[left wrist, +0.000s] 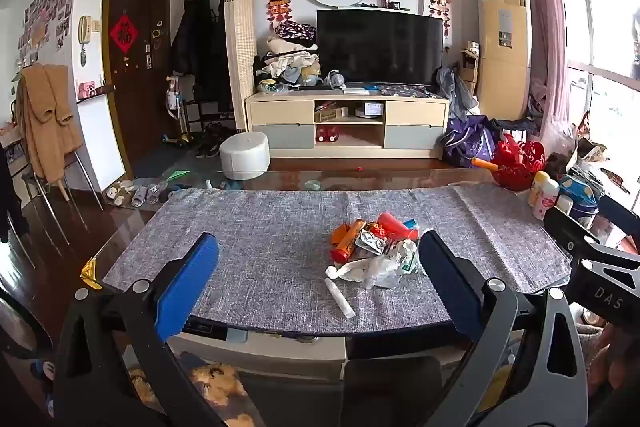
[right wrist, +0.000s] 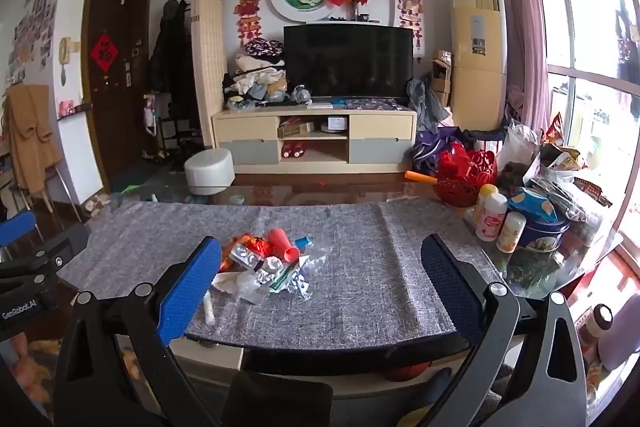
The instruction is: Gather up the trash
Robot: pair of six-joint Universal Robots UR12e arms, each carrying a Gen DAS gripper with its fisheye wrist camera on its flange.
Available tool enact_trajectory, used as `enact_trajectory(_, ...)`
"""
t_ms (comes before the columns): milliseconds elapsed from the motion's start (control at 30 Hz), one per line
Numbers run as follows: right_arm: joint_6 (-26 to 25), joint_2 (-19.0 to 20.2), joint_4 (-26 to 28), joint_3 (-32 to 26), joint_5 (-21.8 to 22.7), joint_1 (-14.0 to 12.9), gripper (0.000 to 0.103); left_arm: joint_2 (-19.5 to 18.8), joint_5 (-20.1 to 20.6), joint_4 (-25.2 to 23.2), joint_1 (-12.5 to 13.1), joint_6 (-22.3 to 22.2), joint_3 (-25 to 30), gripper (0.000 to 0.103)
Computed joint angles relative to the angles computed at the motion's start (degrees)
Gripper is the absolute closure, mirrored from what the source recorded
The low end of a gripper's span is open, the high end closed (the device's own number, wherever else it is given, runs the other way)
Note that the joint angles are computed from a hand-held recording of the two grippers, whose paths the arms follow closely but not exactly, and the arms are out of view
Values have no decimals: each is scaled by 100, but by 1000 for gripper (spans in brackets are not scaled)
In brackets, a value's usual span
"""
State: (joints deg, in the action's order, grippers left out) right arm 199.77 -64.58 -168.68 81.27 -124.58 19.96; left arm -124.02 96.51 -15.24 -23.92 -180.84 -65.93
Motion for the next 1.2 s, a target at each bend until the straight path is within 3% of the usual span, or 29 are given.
enact_trajectory(1200, -50, 21, -5, -68, -31, 35, 3, -7, -2, 55, 1, -15, -5, 8)
